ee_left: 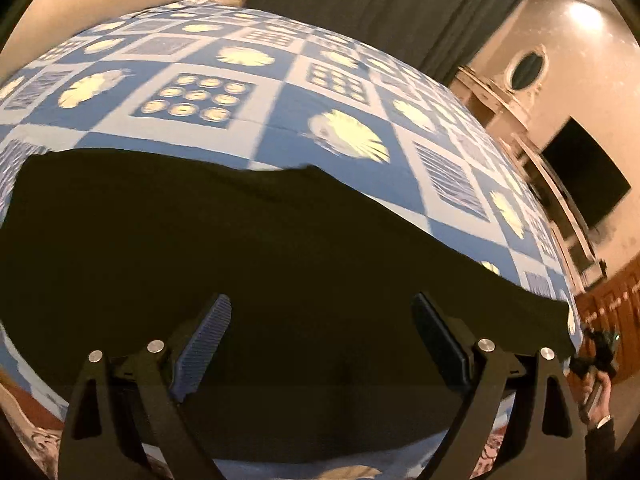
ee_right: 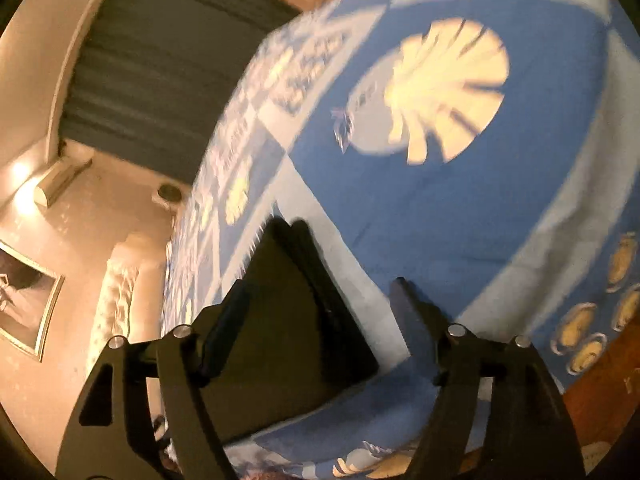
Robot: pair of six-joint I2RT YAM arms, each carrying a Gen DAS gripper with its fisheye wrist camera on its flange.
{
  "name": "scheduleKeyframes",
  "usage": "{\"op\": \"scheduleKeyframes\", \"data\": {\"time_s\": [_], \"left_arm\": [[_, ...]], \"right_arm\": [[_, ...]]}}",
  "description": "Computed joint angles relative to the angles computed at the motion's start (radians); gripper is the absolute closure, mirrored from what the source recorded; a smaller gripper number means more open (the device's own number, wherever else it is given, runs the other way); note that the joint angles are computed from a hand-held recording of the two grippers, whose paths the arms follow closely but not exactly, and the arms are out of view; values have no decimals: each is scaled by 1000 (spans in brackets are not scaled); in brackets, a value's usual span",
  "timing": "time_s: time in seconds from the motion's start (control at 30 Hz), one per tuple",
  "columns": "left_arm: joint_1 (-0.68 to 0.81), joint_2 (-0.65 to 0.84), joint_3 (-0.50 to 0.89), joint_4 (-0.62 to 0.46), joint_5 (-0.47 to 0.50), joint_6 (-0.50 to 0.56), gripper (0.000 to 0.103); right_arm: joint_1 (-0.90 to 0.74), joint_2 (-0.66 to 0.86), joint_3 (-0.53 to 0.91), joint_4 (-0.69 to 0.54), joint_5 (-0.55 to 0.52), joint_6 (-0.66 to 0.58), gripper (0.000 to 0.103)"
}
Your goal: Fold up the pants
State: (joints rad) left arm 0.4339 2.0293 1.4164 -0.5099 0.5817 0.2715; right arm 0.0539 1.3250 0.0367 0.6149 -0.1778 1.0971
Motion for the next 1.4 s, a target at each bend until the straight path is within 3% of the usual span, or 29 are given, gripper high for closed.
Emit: {"op": "scheduleKeyframes", "data": {"time_s": [0.03,0.17,0.23,0.3,0.33,0.5,0.77,0.93,1.1,1.4], "left_arm": [[12,23,33,-19,1,-3,12],[73,126,166,-107,13,-38,12],[98,151,193,-124,27,-38,12],[110,158,198,-136,47,-3,12],[109,156,197,-137,42,13,12],[113,146,207,-148,22,76,12],[169,198,296,-194,-12,120,12],[178,223,318,-202,5,108,12],[165,200,273,-160,-18,131,12],[157,189,247,-131,-44,138,12]], "right_arm": [[-9,87,13,73,-31,-14,25],[4,219,62,171,-152,-16,24],[55,177,128,4,-110,-71,27],[79,208,161,-21,-111,-64,62],[70,278,179,18,-162,-46,79],[108,268,171,12,-113,8,81],[221,-36,203,-299,37,78,83],[339,-123,342,-482,140,105,83],[491,-45,584,-640,271,87,83],[671,291,1035,-736,371,41,83]]}}
